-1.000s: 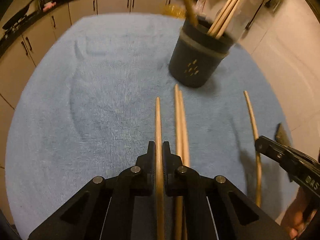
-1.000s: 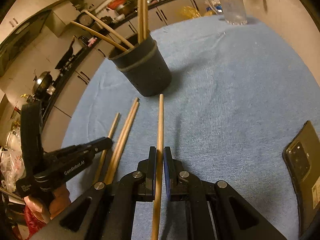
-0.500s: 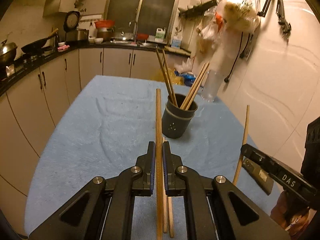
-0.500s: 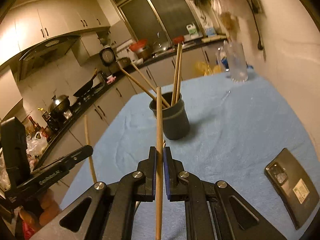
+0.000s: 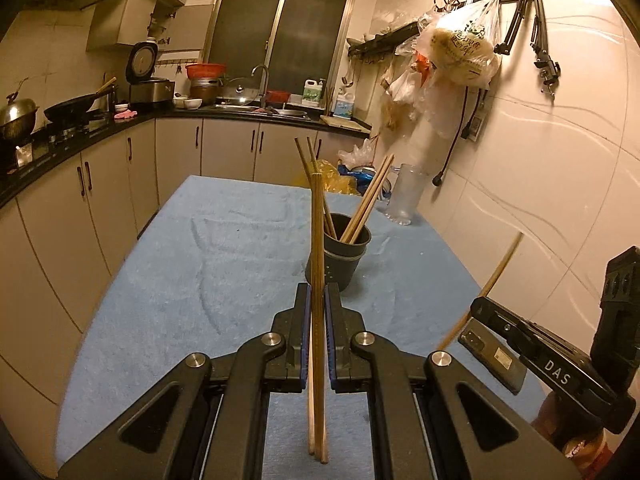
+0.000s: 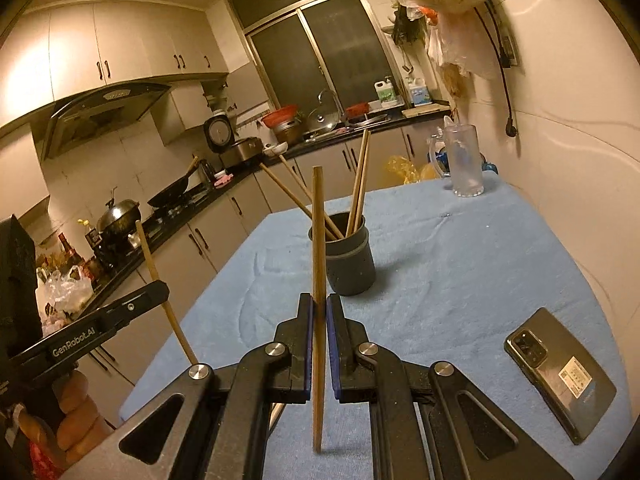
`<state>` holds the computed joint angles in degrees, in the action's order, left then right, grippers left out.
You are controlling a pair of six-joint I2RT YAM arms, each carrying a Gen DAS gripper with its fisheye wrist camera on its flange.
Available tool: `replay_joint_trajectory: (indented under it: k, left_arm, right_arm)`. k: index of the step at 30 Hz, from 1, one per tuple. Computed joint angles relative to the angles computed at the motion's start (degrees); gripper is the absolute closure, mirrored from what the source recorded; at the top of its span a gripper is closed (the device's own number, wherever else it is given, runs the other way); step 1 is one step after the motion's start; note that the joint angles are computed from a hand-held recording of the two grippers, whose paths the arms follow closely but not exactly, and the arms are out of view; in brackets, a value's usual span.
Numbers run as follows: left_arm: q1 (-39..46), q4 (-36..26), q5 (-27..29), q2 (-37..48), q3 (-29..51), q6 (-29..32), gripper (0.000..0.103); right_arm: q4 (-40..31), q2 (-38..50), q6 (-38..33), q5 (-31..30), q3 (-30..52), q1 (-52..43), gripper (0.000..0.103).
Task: Organize utensils
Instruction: 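Lift the chopstick upright and carry it over the black cup, then lower the chopstick into the black cup and open the right gripper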
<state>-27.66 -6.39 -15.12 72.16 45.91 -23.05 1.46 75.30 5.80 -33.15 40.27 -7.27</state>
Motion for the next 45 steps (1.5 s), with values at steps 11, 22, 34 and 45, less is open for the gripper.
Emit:
replay_joint_trajectory:
  k: [11, 22, 34, 45]
  left_arm:
    - [2.17, 0.19, 1.94, -0.13, 0.62, 0.05, 0.097]
    - [1.40, -0.45, 1.45, -0.09, 1.69, 0.32, 0.097]
    - [2.18, -1.68, 2.52, 3.55, 6.31, 1.63, 0.097]
    - [3.99, -1.91, 3.65, 9.58, 13.56, 4.25, 0.097]
  right_arm:
    - [0.53, 1.21, 0.48, -0.93, 1.05, -1.52, 0.096]
    - [0.03, 1.42, 0.54, -1.84, 1.43, -2.98, 0.096]
    - [-0.66, 2.35, 0.70, -3.12, 3.91, -4.23, 0.096]
    - [-1.09, 5.31, 1.92, -4.12, 10.66, -4.53, 0.096]
